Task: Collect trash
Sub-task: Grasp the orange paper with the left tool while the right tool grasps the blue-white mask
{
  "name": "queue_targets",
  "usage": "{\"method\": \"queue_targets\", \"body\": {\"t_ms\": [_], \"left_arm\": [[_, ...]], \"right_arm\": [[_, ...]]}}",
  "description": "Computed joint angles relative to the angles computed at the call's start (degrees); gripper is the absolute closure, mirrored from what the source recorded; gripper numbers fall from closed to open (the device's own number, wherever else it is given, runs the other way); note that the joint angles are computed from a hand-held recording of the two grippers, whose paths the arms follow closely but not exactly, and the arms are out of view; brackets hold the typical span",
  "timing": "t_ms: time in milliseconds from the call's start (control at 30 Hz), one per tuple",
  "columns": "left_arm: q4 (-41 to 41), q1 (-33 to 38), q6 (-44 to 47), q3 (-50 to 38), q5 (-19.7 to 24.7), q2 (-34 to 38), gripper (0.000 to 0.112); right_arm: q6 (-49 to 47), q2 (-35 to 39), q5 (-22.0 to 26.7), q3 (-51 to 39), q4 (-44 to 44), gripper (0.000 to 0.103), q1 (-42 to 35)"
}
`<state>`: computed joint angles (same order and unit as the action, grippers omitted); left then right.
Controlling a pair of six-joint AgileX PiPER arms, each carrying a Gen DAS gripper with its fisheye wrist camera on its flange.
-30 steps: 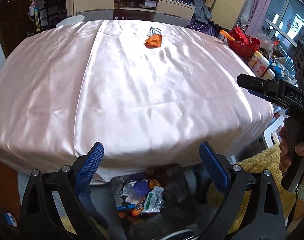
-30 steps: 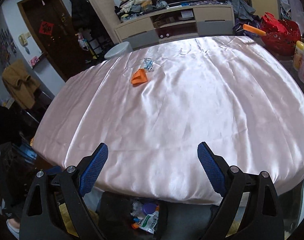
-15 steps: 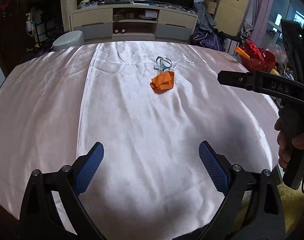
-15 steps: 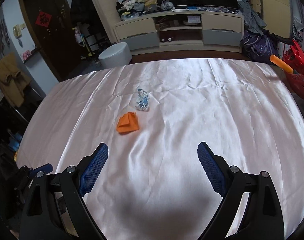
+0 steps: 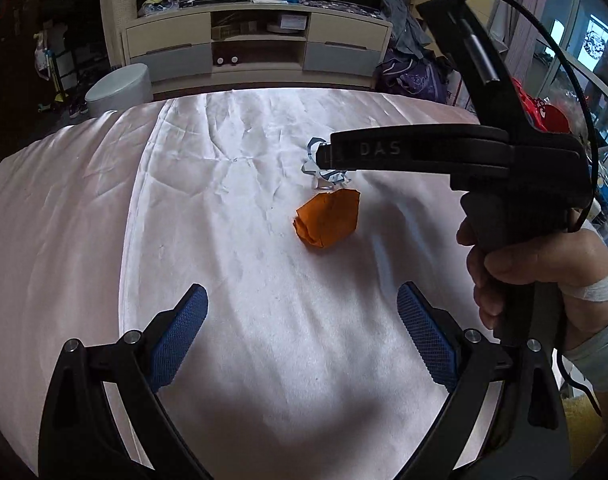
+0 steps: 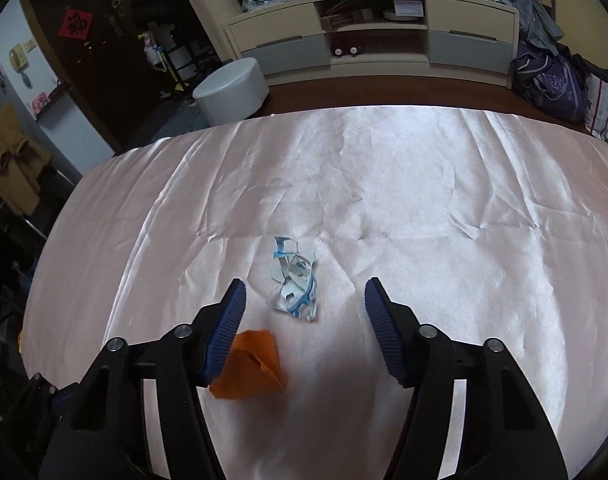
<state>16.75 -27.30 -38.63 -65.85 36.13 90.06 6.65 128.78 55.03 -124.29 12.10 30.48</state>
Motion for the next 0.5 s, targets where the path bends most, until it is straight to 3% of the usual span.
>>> {"method": "queue_targets", "body": {"t_ms": [133,200,367,500], "left_arm": [[-2.13,1.31,2.47,-2.75,-1.02,3.33,0.022],[-3.36,2.01,3.98,-4.42,-1.36,5.17,0.022],[-5.13,3.11,6.80,-8.12,-1.87,9.15,0.025],[-5.55,3.39,8.44,-11.36,-2.00,12.11,0.034]], "right_arm": [[-0.40,5.40,5.34,-8.82,1.05,0.069,-0.39],[-1.78,5.85,5.73,-9.30,2.81,0.085,-1.07],[-3.99,5.30,5.20,-8.51,3.23,0.097,-2.82],[-4.88,3.81,3.60,-6.20,3.63,0.098,-4.41]]}}
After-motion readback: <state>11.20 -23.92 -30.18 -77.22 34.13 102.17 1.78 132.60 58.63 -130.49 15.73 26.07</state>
